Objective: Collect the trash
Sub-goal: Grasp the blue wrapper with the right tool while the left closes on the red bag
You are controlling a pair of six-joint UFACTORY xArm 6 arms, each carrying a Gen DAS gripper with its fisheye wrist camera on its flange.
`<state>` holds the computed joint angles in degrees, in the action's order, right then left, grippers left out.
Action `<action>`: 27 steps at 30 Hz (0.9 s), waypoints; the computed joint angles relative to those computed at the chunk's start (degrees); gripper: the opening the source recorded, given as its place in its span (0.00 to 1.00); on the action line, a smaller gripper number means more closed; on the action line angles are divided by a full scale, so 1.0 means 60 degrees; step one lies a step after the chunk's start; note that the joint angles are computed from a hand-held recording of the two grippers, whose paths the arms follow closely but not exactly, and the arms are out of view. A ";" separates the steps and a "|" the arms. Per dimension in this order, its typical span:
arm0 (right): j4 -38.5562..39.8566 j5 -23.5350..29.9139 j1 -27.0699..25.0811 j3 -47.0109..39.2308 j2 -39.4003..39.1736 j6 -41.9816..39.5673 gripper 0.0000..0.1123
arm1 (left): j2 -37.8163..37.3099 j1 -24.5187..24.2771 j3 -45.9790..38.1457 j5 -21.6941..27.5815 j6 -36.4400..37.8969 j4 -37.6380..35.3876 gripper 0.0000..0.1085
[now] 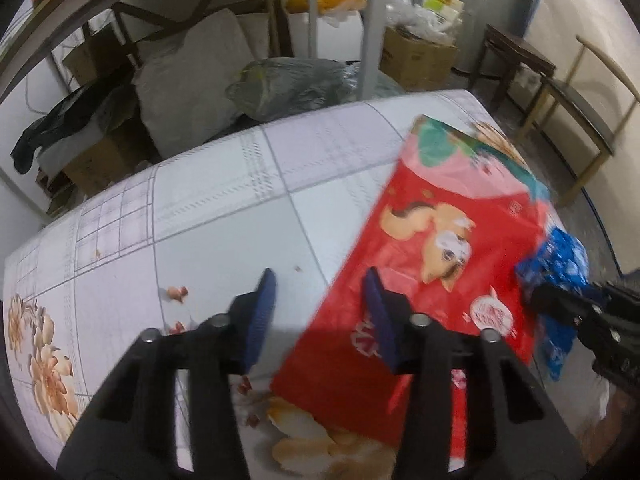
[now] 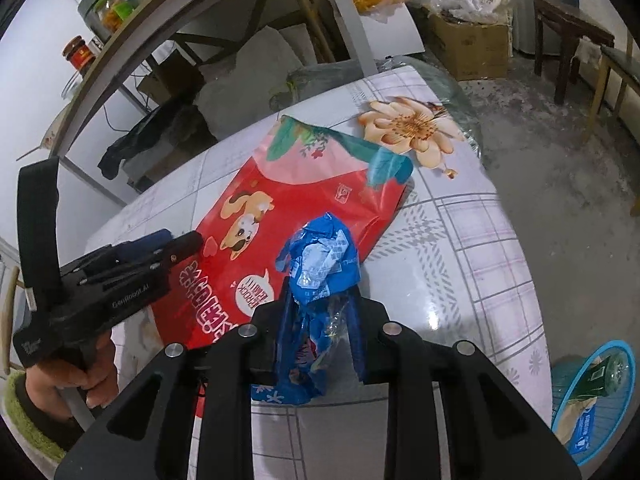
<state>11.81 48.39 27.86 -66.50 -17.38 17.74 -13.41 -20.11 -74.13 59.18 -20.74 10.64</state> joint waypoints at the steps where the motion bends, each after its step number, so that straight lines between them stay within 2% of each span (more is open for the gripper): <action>1: 0.0144 0.0028 -0.0025 0.0013 -0.0009 -0.0069 0.21 | -0.0085 -0.0057 0.0062 0.0064 0.0054 -0.0032 0.31; 2: 0.0215 0.0053 -0.0038 0.0012 -0.0015 -0.0109 0.21 | -0.0185 -0.0144 0.0126 0.0140 0.0145 -0.0058 0.27; 6: 0.0179 0.0086 0.0038 0.0139 -0.0156 -0.0157 0.21 | -0.0800 -0.0550 0.0622 0.0376 0.0157 0.0172 0.25; 9: 0.0214 0.0163 0.0127 0.0256 -0.0303 -0.0170 0.21 | -0.1274 -0.0745 0.1049 0.0447 0.0082 0.0360 0.18; 15: 0.0301 0.0521 0.0526 0.0927 -0.1178 -0.0219 0.21 | -0.2380 -0.1043 0.1752 0.1043 -0.0222 0.0096 0.10; 23: 0.0293 0.1618 0.1397 0.2182 -0.3202 0.0173 0.21 | -0.5108 -0.2569 0.3147 0.2867 -0.1275 0.0072 0.10; 27: -0.0451 0.2472 0.2726 0.3119 -0.4977 0.1255 0.21 | -0.6863 -0.3764 0.3846 0.3883 -0.2640 -0.0406 0.10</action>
